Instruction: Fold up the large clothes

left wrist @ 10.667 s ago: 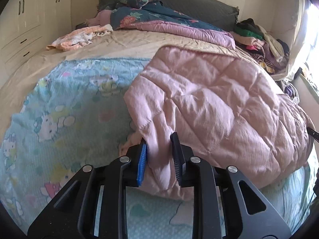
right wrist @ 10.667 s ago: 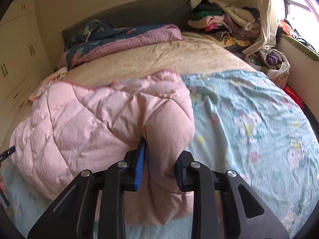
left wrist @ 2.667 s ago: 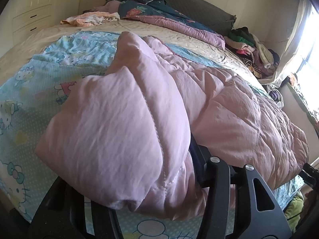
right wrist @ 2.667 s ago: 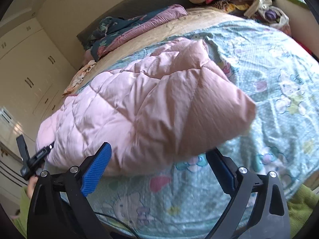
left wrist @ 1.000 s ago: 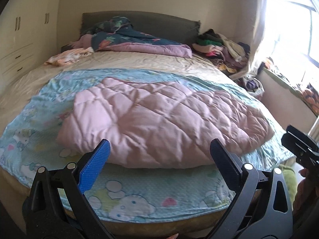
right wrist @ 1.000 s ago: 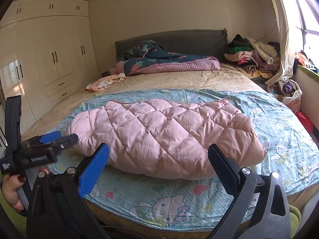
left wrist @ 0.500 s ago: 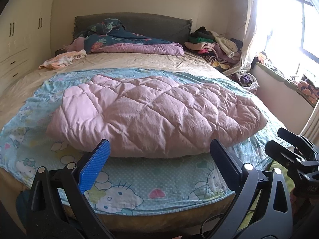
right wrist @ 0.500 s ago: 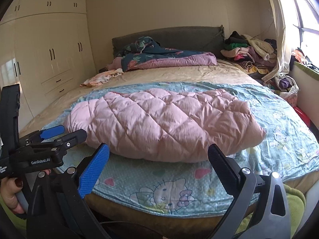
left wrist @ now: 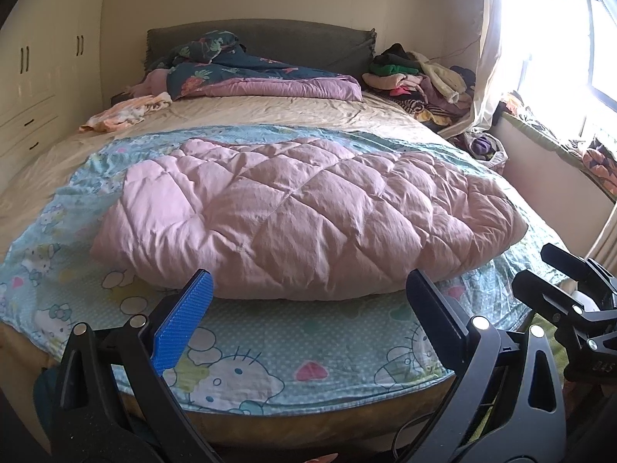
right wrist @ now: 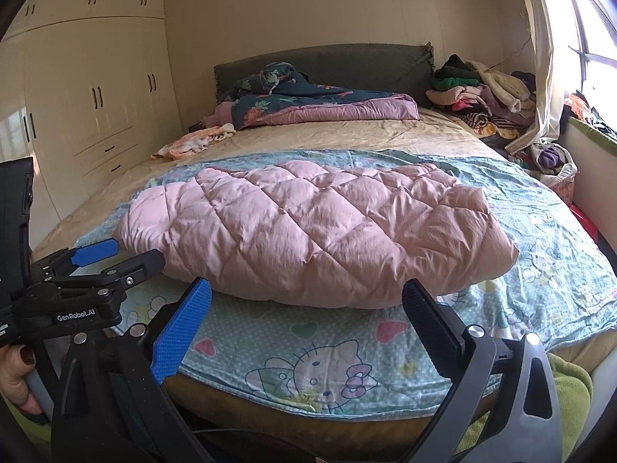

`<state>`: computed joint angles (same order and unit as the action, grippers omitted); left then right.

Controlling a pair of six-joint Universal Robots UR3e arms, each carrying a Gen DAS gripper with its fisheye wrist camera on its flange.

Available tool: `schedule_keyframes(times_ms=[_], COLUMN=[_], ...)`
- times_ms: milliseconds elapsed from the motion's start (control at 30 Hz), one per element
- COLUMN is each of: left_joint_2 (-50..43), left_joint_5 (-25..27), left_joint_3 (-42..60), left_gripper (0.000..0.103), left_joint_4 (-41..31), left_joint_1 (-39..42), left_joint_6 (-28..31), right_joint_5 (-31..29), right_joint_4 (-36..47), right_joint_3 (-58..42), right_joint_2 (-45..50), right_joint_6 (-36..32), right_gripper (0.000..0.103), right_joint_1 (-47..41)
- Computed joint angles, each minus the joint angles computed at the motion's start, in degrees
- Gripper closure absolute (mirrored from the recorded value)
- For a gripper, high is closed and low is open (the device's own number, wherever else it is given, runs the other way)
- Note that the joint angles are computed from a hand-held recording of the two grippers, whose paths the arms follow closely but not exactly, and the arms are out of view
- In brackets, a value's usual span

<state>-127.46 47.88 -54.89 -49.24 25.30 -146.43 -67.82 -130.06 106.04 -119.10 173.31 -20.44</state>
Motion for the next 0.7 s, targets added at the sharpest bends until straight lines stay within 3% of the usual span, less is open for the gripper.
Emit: schedule_keyframes(times_ms=[700], left_joint_2=[-0.7], left_joint_5=[-0.3], left_joint_3=[1.1], left_gripper=[0.009], left_joint_4=[-0.7], left_joint_1=[0.5], left_joint_6=[0.3], right_joint_5=[-0.2], right_joint_4=[0.0], right_joint_3=[-0.2], right_joint_2=[0.4], right_joint_6=[0.2], right_gripper=[0.004], right_joint_1=[0.2])
